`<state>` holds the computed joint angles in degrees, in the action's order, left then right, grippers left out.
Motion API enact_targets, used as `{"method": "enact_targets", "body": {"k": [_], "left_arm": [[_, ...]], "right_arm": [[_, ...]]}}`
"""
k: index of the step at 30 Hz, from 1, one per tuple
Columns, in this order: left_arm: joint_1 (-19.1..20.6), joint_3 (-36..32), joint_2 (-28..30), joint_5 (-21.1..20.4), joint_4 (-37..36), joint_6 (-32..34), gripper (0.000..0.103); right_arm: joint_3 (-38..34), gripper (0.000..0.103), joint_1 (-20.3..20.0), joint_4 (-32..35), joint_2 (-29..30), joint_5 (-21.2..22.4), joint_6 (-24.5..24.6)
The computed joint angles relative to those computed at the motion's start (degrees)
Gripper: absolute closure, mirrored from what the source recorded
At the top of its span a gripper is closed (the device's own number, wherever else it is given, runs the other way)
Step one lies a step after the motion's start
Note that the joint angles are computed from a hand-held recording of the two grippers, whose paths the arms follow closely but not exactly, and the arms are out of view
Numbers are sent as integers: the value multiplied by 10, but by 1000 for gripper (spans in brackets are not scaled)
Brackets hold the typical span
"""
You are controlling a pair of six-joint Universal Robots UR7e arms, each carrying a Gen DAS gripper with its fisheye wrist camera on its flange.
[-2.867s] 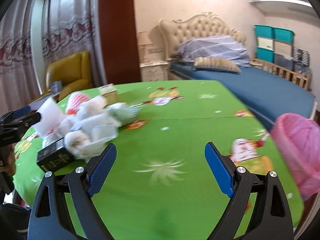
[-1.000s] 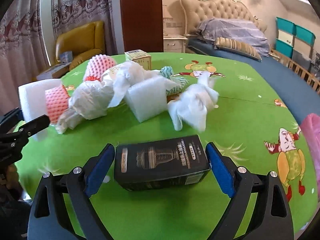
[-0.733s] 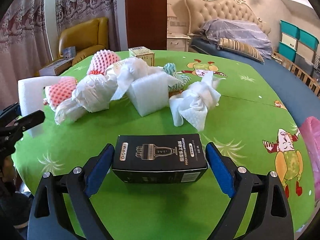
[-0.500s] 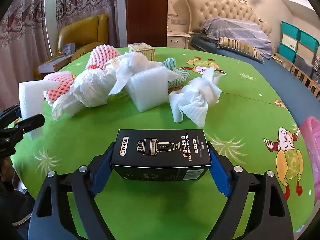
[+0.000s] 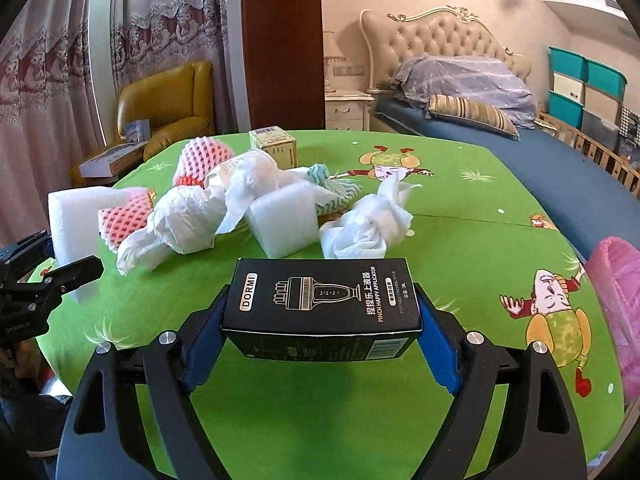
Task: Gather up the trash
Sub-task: 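Grasp the black DORMI box with the right tool while the left tool holds foam, then carry foam and box to the pink bin and release both inside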
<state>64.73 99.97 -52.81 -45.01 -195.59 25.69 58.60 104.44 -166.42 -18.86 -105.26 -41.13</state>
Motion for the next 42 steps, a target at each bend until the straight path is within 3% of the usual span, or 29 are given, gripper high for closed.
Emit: {"method": "enact_targets", "body": {"k": [16, 23, 29, 35, 42], "left_arm": [[-31, -76, 61, -16, -20, 93, 47], [-35, -142, 97, -61, 43, 67, 47], [-39, -200, 135, -72, 91, 42, 47], [-46, -285, 195, -75, 129, 60, 47], [-53, -338, 232, -89, 186, 55, 47]], "right_arm": [[29, 23, -4, -89, -31, 25, 0], [29, 23, -10, -127, -41, 17, -10], [32, 23, -23, -157, -55, 2, -21], [24, 23, -37, -172, -62, -19, -18], [27, 23, -58, -192, -76, -28, -9]]}}
